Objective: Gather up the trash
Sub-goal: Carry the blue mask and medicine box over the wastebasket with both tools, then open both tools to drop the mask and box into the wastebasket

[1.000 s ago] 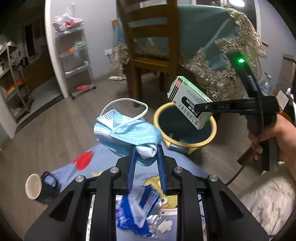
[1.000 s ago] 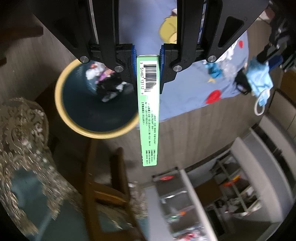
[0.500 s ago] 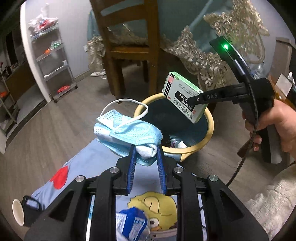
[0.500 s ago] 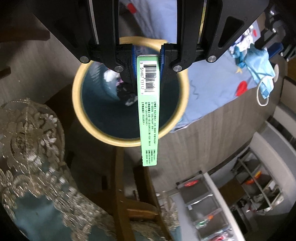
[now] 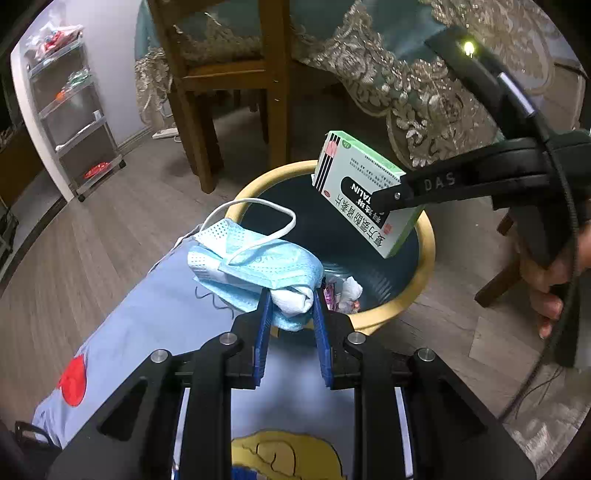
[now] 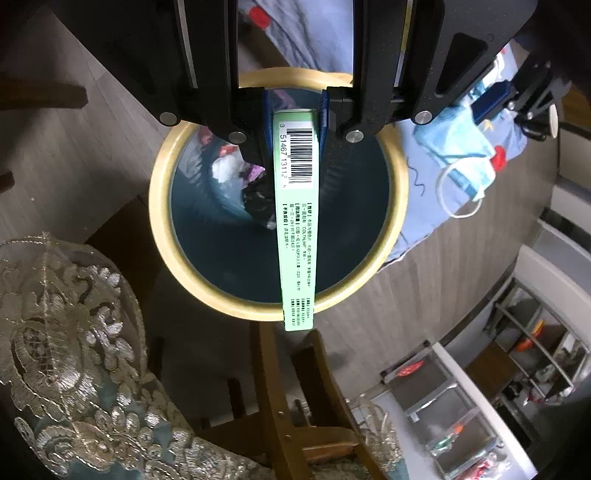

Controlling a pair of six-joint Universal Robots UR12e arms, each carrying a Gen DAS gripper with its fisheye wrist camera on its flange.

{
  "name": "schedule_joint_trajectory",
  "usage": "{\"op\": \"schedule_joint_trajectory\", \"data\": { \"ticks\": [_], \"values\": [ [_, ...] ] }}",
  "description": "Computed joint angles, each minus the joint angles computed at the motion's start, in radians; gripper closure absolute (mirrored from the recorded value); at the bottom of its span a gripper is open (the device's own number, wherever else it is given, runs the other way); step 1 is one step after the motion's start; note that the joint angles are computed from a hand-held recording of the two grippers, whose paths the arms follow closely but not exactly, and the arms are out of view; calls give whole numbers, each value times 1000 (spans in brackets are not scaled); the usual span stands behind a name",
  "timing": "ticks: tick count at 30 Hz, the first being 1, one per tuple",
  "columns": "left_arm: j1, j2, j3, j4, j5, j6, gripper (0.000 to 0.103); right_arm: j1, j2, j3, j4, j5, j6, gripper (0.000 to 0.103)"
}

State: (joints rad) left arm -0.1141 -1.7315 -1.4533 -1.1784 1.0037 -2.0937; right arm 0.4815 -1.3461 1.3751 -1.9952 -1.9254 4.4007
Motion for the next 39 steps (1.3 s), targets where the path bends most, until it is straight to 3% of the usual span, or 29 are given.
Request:
{"op": "schedule_joint_trajectory", "data": {
  "ticks": [5, 9, 10, 13, 18, 22, 28, 39],
  "values": [
    [-23, -8, -1, 38, 0, 19, 81, -2, -9, 10, -2, -13, 31, 83],
    [-24, -9, -3, 92, -34, -31, 79, 10, -16, 11, 4, -83, 48, 82],
    [-22, -9, -2, 96, -39, -42, 75, 13, -18, 12, 3, -98, 56, 82],
    [-18, -13, 1, 110, -45, -92, 33, 13, -23, 20, 0, -98, 73, 77],
    [-11, -8, -9, 125, -36, -88, 28, 12, -25, 21, 5, -88, 70, 63],
    [7, 0, -10, 125, -39, -90, 25, 14, -16, 3, 4, -100, 48, 41],
    [67, 37, -12, 96, -87, -97, 16, 48, 1, -34, -34, -179, -56, 12],
    [224, 122, -33, 79, -141, -75, 13, 172, 102, -209, -111, -342, -372, 6]
  ]
}}
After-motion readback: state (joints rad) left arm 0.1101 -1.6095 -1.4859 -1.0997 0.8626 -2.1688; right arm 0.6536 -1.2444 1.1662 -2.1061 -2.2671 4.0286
